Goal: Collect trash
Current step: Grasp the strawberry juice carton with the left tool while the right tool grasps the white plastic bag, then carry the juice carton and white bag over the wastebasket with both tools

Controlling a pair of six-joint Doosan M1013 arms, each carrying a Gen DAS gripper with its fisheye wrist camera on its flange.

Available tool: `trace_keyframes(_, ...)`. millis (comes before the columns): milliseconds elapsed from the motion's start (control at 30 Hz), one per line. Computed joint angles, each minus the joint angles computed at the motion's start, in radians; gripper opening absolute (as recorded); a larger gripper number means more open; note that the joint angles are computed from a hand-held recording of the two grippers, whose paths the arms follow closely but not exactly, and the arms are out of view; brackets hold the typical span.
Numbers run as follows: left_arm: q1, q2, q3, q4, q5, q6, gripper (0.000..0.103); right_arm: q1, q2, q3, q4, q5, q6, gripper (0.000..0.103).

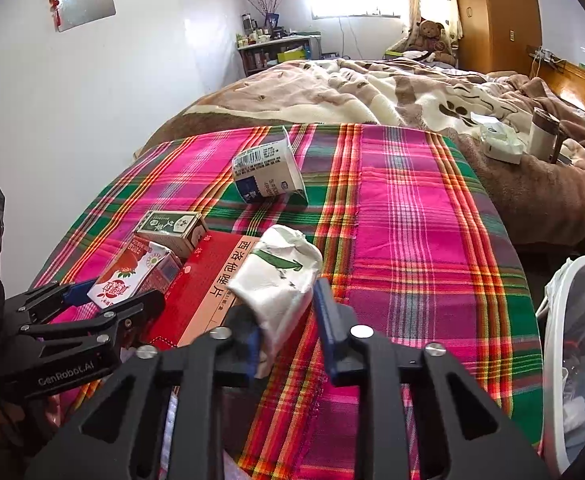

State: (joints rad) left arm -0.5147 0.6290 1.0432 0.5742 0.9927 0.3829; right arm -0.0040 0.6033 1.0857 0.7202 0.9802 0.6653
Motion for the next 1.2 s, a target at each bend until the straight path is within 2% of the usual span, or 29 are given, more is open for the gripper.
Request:
trace_keyframes(100, -0.001, 0.000, 0.000, 0.004, -0.005, 0.009, 0.057, -0.002, -0.003, 0.006, 0.012, -0.016, -0.004, 0.015)
trace_keyframes(267, -0.007, -0.004, 0.003, 0.020, 0.000, 0.008, 0.056, -0.009, -0.012, 0.020, 0.046, -0.032, -0.016, 0.013)
trace_keyframes(667, -0.046, -0.054, 0.039, 0.144, 0.001, -0.097, 0.056, -0.036, -0.048, 0.057, 0.131, -0.063, -0.068, 0.013)
trace_keyframes(933, -0.088, -0.063, 0.013, 0.218, 0.011, -0.110, 0.056, -0.064, -0.079, 0.089, 0.206, -0.089, -0.125, 0.013)
trace_keyframes(1200, -0.126, -0.057, -0.024, 0.258, 0.024, -0.102, 0.056, -0.099, -0.091, 0.099, 0.262, -0.080, -0.138, 0.013)
